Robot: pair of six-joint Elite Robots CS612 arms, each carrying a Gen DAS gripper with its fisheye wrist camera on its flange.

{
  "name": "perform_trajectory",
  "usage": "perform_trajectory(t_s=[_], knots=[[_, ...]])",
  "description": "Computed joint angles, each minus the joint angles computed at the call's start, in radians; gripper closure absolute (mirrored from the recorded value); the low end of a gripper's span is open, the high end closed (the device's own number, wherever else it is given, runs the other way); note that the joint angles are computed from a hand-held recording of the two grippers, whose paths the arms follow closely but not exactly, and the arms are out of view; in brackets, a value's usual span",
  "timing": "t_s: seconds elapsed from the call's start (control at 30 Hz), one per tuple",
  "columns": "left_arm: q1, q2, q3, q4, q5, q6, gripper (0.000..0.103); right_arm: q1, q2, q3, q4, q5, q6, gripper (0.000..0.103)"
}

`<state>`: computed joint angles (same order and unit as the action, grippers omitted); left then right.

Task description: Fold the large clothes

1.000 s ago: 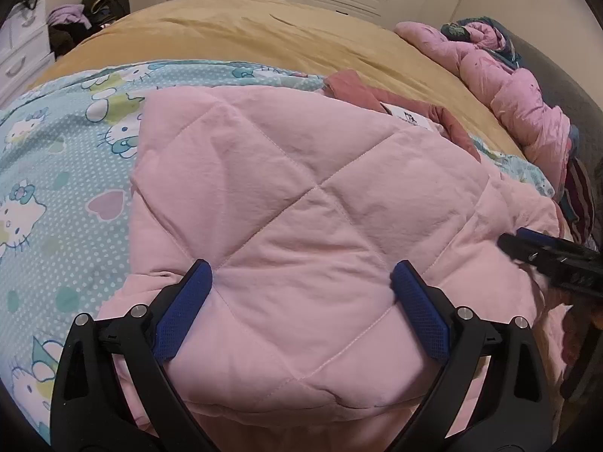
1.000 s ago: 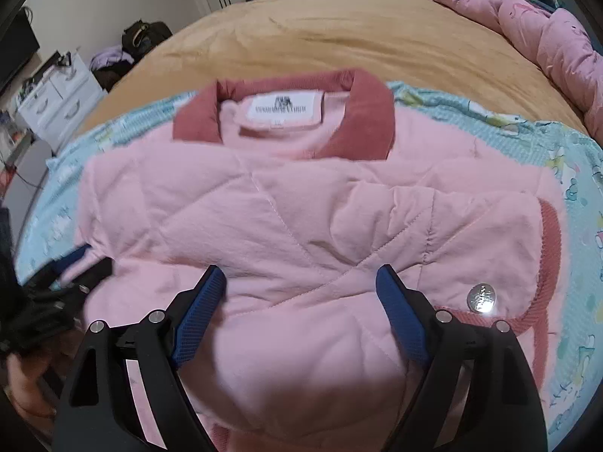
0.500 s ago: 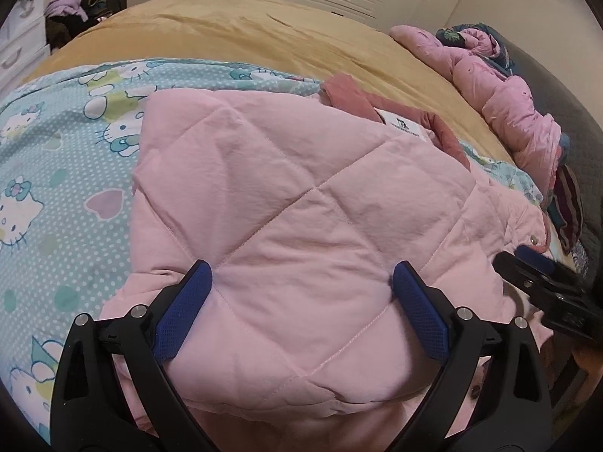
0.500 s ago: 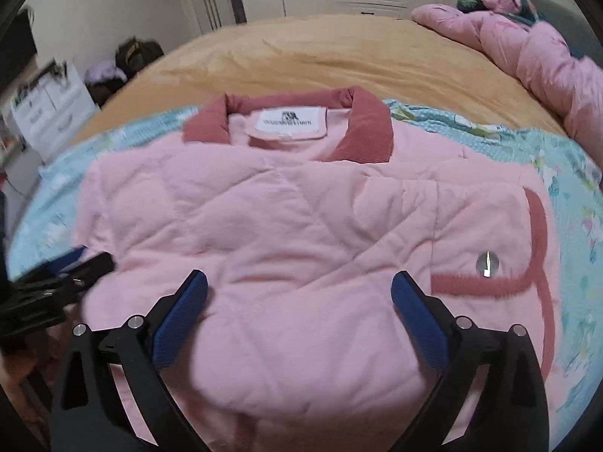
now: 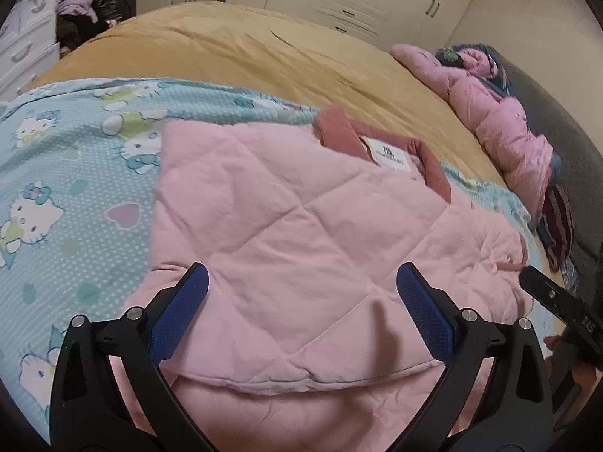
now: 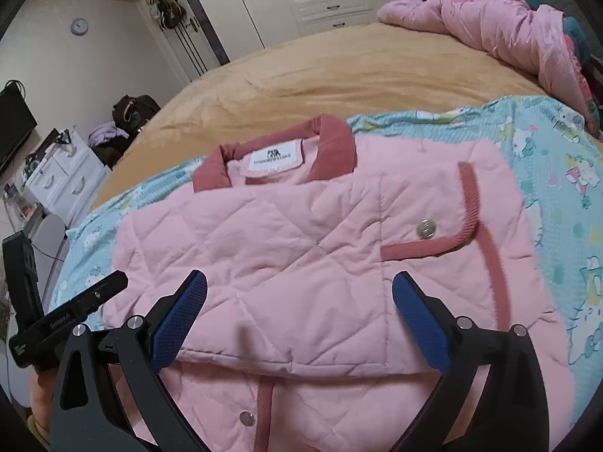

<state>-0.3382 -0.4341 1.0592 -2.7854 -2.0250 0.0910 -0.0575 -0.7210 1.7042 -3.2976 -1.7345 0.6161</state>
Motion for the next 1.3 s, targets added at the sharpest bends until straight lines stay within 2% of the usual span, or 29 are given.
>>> perform_trajectory(t_s=[0.13,0.4,1.3], knots=[[0.004,-0.019,0.021,-0.029,-0.017,-0.017,0.009,0.003,-0.018,0.026,-0.037,-0.008,0.001,0.005],[0.009,-0.061,0.076,-0.108,0.004,-0.027,0.009,0.005,-0.05,0.078,-0.117,-0.021,0.004,0.005],[0.013,-0.197,0.323,-0.382,0.005,0.007,0.009,0.017,-0.134,0.21,-0.296,-0.03,-0.046,0.005]])
